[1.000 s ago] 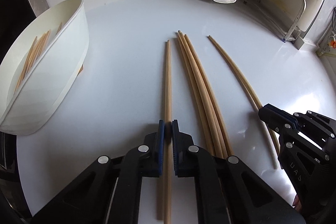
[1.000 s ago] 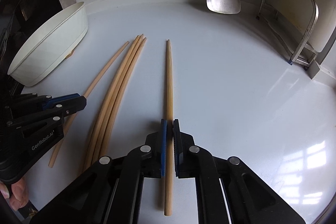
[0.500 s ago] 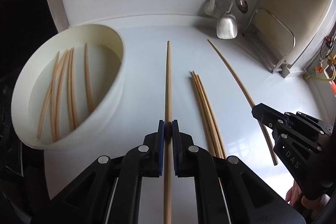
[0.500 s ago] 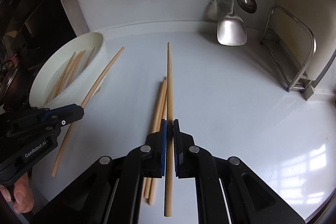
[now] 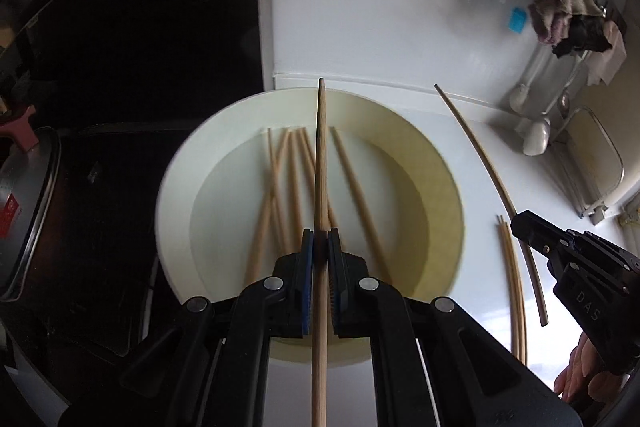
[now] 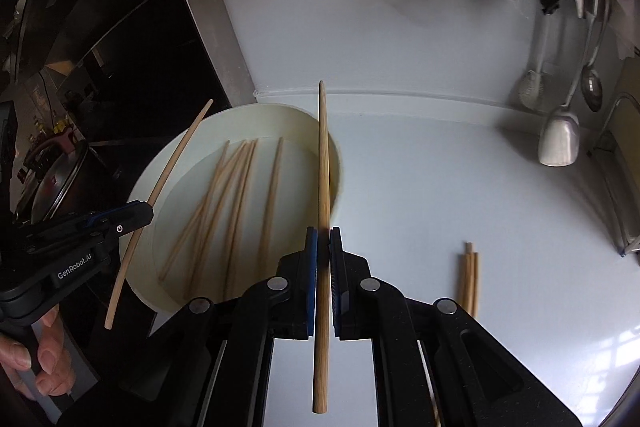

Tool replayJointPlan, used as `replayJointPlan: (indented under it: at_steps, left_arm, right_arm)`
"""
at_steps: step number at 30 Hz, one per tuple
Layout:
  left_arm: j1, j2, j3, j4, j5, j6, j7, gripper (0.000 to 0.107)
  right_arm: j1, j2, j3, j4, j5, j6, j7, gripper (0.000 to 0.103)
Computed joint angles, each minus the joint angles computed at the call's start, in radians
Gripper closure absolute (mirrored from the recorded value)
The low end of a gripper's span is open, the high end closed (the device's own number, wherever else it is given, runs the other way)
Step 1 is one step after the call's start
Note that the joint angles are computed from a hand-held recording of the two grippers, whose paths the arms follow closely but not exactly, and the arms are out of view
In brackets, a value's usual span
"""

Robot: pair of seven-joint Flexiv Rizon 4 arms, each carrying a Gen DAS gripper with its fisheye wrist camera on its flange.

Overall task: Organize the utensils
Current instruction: 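Carry both held chopsticks into the white basin and lower them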

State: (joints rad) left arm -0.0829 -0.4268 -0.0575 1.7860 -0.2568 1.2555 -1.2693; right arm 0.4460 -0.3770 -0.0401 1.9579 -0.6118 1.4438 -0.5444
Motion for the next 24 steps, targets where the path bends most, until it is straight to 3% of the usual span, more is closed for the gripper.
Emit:
replayJointPlan:
  at_steps: [5,12,24]
  left_arm:
    - [0.032,-0.053,0.003,-0.061,-0.013,-0.028,0.009,0.099]
    - [0.057,-0.115,-0.005,-0.125,-0.018,-0.093,0.042,0.099]
    - [0.047,-0.193,0.01,-0.216,0.007,-0.161,0.049,0.099]
  right_arm:
    - [-0.023,-0.121,0.094,-0.175,0.108,-0.075,-0.093,0.097]
    - [-0.009,-0.243,0.144,-0.364,0.229,-0.221,-0.188,0.097]
    - [0.011,-0.325,0.147,-0.489,0.321,-0.345,-0.25,0.097]
